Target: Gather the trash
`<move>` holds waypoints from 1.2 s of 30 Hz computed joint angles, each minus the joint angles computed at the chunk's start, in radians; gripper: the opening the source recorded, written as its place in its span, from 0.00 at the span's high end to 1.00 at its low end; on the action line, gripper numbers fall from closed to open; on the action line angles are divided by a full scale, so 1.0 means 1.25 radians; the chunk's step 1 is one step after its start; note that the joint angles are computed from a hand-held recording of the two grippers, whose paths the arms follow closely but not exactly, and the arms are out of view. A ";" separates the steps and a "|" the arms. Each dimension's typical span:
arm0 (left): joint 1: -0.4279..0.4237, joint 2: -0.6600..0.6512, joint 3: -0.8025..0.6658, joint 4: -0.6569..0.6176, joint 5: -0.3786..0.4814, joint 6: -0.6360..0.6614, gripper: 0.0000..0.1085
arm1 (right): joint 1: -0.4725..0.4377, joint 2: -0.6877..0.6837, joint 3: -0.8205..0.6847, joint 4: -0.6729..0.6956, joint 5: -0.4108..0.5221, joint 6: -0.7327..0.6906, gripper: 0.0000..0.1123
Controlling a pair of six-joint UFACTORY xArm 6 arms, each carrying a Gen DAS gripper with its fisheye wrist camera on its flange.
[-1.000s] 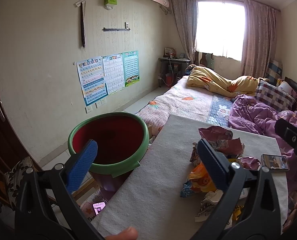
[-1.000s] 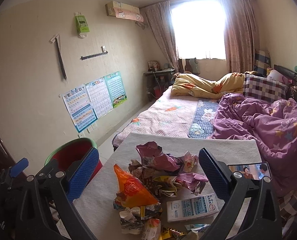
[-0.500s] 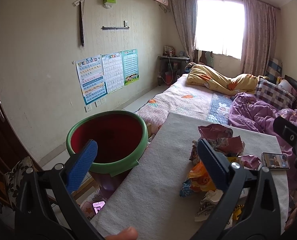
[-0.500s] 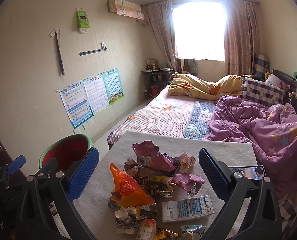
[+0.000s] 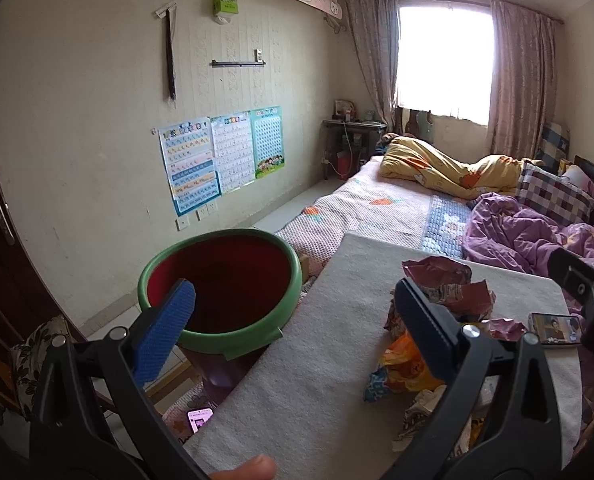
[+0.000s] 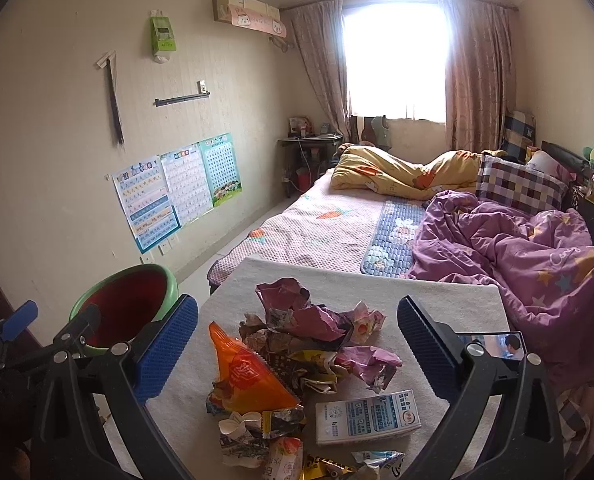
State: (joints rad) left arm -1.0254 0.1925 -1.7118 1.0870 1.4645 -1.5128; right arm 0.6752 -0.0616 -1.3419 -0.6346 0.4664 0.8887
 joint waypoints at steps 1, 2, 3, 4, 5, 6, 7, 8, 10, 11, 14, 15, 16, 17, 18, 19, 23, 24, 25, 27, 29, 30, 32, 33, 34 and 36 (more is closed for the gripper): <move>0.001 0.000 0.000 0.001 0.001 -0.003 0.10 | 0.000 0.001 -0.001 0.009 0.002 -0.004 0.14; 0.003 -0.002 0.004 0.000 -0.004 -0.007 0.10 | 0.000 0.001 0.000 0.010 0.002 -0.004 0.14; 0.006 -0.008 0.012 -0.001 -0.017 -0.014 0.10 | 0.000 0.000 0.002 0.016 0.002 -0.003 0.14; 0.008 -0.014 0.022 -0.002 -0.031 -0.022 0.10 | -0.001 0.001 0.003 0.017 0.002 -0.003 0.14; 0.011 -0.019 0.029 -0.004 -0.043 -0.028 0.10 | -0.002 0.001 0.002 0.019 0.004 -0.006 0.14; 0.014 -0.024 0.035 -0.009 -0.052 -0.029 0.10 | -0.002 0.001 0.003 0.026 0.006 -0.010 0.14; 0.017 -0.024 0.034 -0.020 -0.060 -0.022 0.10 | -0.002 0.001 0.002 0.036 0.010 -0.016 0.14; 0.021 -0.023 0.032 -0.031 -0.069 -0.008 0.10 | -0.001 0.003 -0.001 0.048 0.016 -0.026 0.14; 0.028 -0.019 0.025 -0.054 -0.083 0.028 0.10 | 0.000 0.003 -0.002 0.050 0.018 -0.026 0.14; 0.028 -0.018 0.024 -0.056 -0.083 0.034 0.10 | 0.000 0.004 -0.002 0.054 0.019 -0.028 0.14; 0.026 -0.017 0.026 -0.056 -0.089 0.045 0.10 | -0.004 0.003 0.005 0.047 0.008 -0.023 0.14; 0.026 -0.016 0.026 -0.056 -0.089 0.050 0.10 | -0.006 0.002 0.006 0.051 0.010 -0.029 0.14; 0.024 -0.015 0.026 -0.052 -0.085 0.054 0.10 | -0.009 0.001 0.008 0.049 0.008 -0.028 0.14; 0.022 -0.015 0.027 -0.047 -0.082 0.058 0.10 | -0.013 -0.002 0.014 0.042 0.002 -0.023 0.14; 0.021 -0.014 0.028 -0.046 -0.080 0.064 0.10 | -0.017 -0.004 0.019 0.046 0.002 -0.026 0.14; 0.021 -0.014 0.028 -0.045 -0.077 0.066 0.10 | -0.021 -0.005 0.022 0.049 0.002 -0.029 0.14; 0.036 -0.037 0.067 -0.063 -0.139 0.069 0.10 | -0.039 -0.013 0.042 0.083 0.002 -0.077 0.14; 0.044 -0.042 0.080 -0.074 -0.168 0.069 0.10 | -0.043 -0.014 0.049 0.104 -0.003 -0.097 0.14; 0.053 -0.044 0.090 -0.085 -0.200 0.069 0.10 | -0.047 -0.015 0.054 0.158 -0.006 -0.144 0.14; 0.083 -0.044 0.110 -0.132 -0.288 0.093 0.10 | -0.057 -0.019 0.070 0.245 -0.009 -0.218 0.14; 0.109 -0.020 0.100 -0.179 -0.352 0.140 0.10 | -0.066 -0.027 0.087 0.313 -0.007 -0.274 0.14; 0.118 -0.004 0.088 -0.201 -0.382 0.170 0.10 | -0.069 -0.031 0.094 0.341 -0.001 -0.304 0.14; 0.129 0.035 0.058 -0.226 -0.418 0.222 0.10 | -0.072 -0.040 0.107 0.376 0.014 -0.344 0.14; 0.130 0.065 0.034 -0.230 -0.421 0.250 0.10 | -0.073 -0.045 0.111 0.406 0.025 -0.366 0.14; 0.133 0.085 0.017 -0.241 -0.421 0.274 0.10 | -0.077 -0.049 0.123 0.422 0.016 -0.382 0.14; 0.141 0.129 -0.017 -0.292 -0.436 0.337 0.10 | -0.082 -0.051 0.134 0.452 0.009 -0.404 0.14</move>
State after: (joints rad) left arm -0.8492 0.3533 -1.7335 0.7222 0.9197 -1.0921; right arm 0.5727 -0.1250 -1.1741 -0.0691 0.4782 0.3840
